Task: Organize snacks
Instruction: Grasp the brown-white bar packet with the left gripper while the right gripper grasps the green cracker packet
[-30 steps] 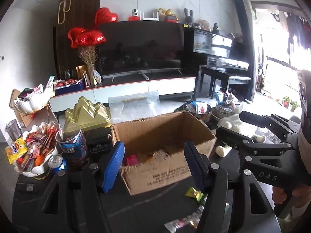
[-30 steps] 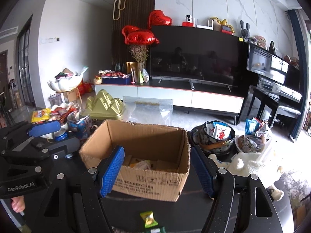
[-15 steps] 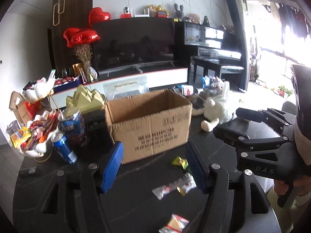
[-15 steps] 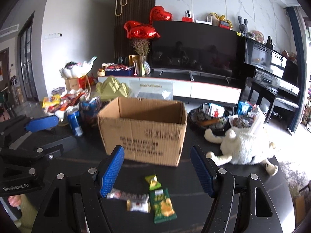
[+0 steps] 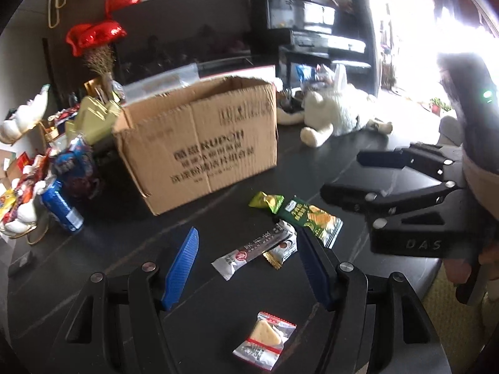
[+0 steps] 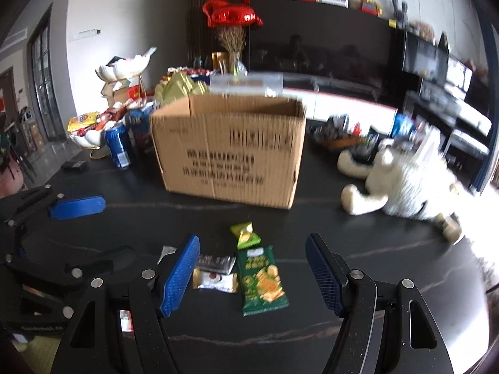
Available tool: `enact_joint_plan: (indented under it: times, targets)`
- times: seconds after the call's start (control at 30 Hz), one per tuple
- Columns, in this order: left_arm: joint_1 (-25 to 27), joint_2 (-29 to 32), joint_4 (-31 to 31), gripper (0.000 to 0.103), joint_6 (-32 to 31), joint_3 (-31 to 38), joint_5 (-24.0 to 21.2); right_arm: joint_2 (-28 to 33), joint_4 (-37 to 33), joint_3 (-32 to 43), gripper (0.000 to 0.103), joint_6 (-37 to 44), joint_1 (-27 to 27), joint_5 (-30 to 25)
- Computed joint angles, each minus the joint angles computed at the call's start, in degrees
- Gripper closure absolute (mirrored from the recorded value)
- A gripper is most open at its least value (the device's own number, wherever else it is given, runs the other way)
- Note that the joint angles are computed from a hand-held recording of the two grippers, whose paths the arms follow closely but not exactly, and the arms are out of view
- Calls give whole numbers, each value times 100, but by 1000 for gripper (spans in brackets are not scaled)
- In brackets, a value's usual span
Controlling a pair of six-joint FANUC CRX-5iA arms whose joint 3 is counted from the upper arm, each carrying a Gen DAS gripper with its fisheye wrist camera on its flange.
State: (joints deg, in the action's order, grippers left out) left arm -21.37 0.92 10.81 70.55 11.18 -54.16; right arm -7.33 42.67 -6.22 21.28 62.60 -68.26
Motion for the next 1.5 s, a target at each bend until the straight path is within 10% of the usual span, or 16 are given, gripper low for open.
enact_joint_plan:
  times: [0.9, 1.5]
  targets:
    - [17, 1187, 290, 39, -572, 533, -561, 587, -1277, 271, 32, 899, -659, -75]
    - [165, 1525, 546, 61, -238, 825, -919, 774, -1436, 396, 33, 1023, -822, 50]
